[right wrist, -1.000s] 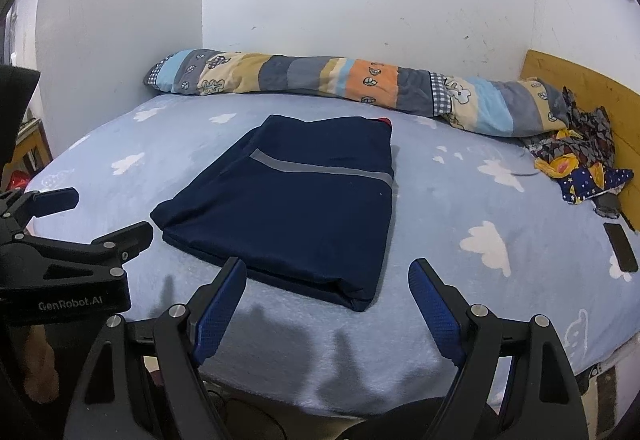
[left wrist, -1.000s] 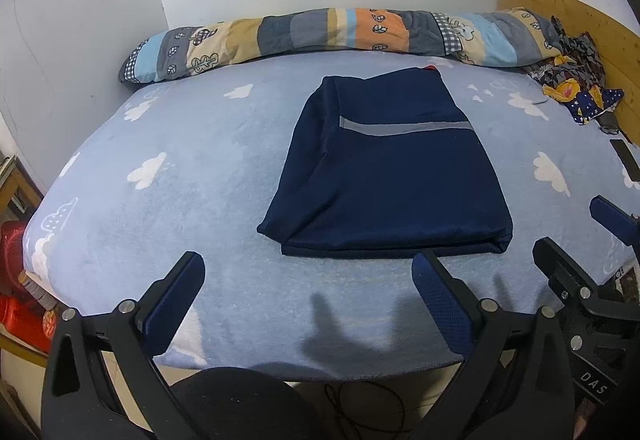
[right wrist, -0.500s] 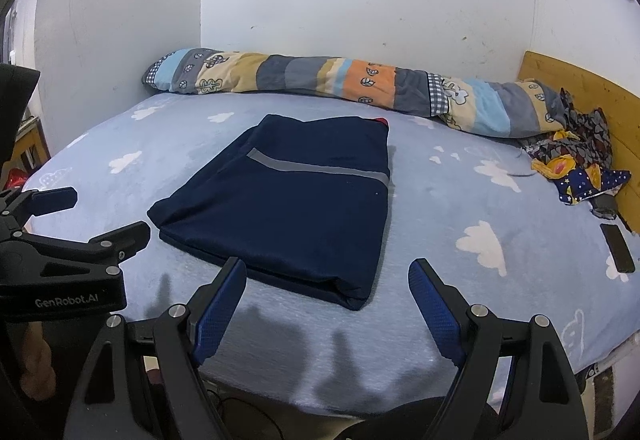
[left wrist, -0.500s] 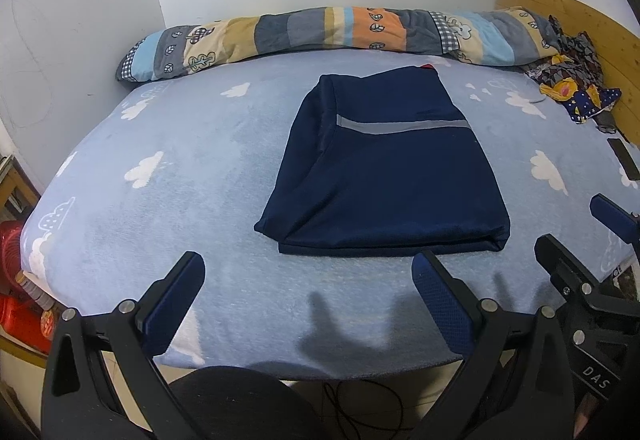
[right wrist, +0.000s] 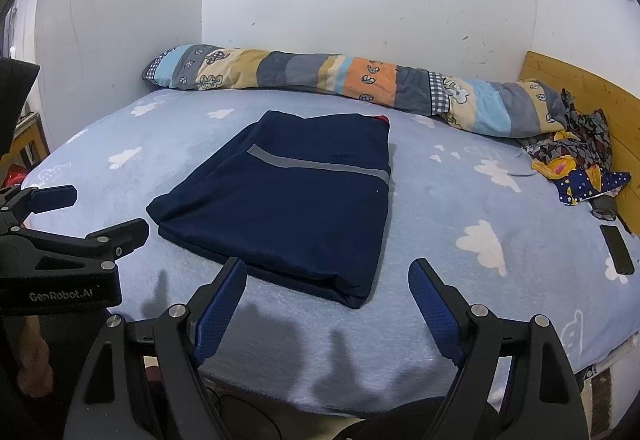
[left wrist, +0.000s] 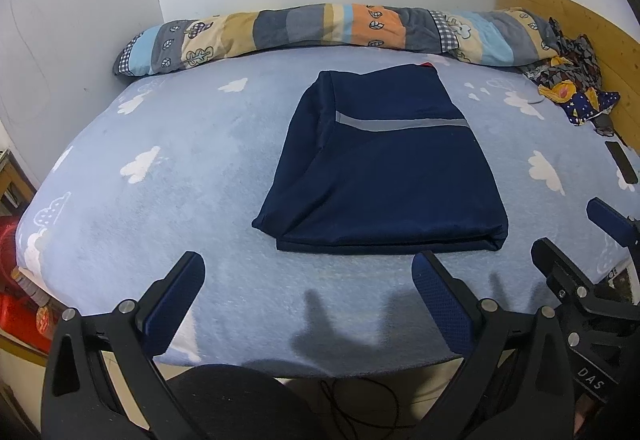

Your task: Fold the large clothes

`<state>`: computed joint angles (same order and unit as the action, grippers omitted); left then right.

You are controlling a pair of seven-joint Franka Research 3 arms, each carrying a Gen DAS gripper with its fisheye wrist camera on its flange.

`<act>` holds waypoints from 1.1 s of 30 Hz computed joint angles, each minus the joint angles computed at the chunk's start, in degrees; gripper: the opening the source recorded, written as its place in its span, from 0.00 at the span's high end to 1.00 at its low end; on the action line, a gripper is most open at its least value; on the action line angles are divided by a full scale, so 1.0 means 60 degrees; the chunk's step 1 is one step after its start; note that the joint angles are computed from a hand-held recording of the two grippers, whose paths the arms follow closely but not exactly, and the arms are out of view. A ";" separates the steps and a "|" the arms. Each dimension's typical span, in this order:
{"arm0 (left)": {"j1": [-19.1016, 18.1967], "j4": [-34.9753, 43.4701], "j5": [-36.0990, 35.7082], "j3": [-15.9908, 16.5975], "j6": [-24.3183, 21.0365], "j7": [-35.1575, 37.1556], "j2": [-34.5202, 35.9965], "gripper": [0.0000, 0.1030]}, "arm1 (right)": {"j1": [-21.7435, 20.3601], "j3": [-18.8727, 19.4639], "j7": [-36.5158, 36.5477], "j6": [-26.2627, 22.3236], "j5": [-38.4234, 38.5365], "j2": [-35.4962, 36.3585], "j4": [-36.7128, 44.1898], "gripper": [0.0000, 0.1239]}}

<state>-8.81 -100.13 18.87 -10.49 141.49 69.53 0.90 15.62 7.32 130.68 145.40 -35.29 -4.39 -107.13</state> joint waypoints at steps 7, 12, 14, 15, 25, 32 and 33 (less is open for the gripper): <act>-0.0001 -0.0010 -0.0027 0.0002 -0.0015 0.0014 -0.0003 0.00 | 0.0031 -0.0014 -0.0047 -0.0048 0.0019 0.0059 0.0031 0.31; 0.0004 -0.0052 -0.0127 0.0005 -0.0001 0.0092 -0.0027 0.00 | 0.0065 -0.0026 -0.0049 -0.0133 0.0004 0.0111 0.0080 0.31; 0.0008 -0.0056 -0.0176 0.0007 -0.0003 0.0129 -0.0026 0.00 | 0.0081 -0.0032 -0.0056 -0.0161 -0.0012 0.0127 0.0094 0.31; 0.0004 -0.0064 -0.0148 0.0004 -0.0009 0.0110 -0.0032 0.00 | 0.0089 -0.0034 -0.0030 -0.0167 -0.0019 0.0120 0.0097 0.31; 0.0009 -0.0038 -0.0072 0.0008 -0.0057 0.0148 -0.0013 0.00 | 0.0094 -0.0063 -0.0162 -0.0331 0.0026 0.0104 0.0101 0.31; -0.0003 -0.0029 0.0051 0.0002 -0.0084 0.0096 0.0000 0.00 | 0.0083 -0.0073 -0.0179 -0.0314 0.0053 0.0098 0.0095 0.31; -0.0003 -0.0029 0.0044 0.0002 -0.0085 0.0111 0.0000 0.00 | 0.0079 -0.0073 -0.0188 -0.0322 0.0063 0.0097 0.0094 0.31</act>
<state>-8.83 -100.30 19.14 -10.48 140.98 70.20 0.90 16.09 6.88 129.55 143.47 -34.91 -3.81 -106.56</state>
